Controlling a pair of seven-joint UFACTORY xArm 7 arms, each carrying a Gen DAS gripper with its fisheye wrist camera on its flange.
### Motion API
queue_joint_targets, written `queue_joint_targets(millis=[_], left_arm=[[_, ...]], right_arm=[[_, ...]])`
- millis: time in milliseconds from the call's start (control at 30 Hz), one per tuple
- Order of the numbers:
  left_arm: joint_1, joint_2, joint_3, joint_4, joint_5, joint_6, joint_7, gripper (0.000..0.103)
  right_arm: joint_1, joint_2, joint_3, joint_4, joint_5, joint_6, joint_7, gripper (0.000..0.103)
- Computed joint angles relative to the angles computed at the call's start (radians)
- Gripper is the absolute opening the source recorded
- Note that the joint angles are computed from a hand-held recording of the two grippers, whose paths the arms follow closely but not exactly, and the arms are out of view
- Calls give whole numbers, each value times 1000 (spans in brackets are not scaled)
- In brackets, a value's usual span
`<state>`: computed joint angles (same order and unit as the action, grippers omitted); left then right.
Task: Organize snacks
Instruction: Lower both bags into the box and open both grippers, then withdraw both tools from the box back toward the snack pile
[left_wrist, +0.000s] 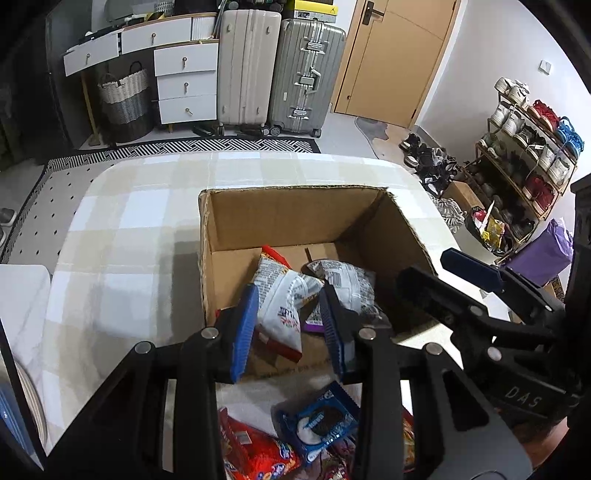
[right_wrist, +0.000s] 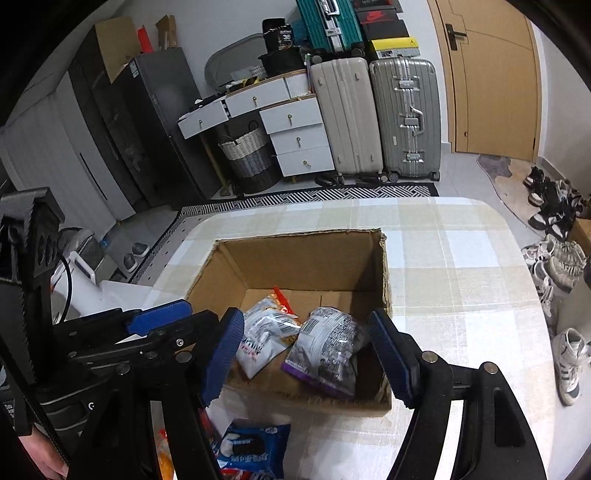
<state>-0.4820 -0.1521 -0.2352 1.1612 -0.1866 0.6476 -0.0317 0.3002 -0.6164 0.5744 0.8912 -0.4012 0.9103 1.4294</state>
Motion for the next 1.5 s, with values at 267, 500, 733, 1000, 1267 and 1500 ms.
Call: queue_joint_targets(millis=[267,500,733,1000,1267,1500], left_arm=[[-7,-138,7,-80,-25,0,3,32],[-27,-316,11,-165,-30,22,-2,42],[-40,-535,9,-249,-26,82,-27,49],[-28,-809,-6,-296,-6,213,-66,70],[-30,-1060,6,-333,-30,379,-66,79],[4,-1309,11,-402,-61,516,-67,89]], right_arm=[[2,-15,50,62,-14,73,6,72],[-1,-57,115,119,-5,151,28,72],[-40,-109,227,211,25,249,47,72],[-164,-205,376,360,109,358,47,83],[-288,-295,494,523,224,462,-4,87],[-391,-390,575,629,339,518,-22,95]])
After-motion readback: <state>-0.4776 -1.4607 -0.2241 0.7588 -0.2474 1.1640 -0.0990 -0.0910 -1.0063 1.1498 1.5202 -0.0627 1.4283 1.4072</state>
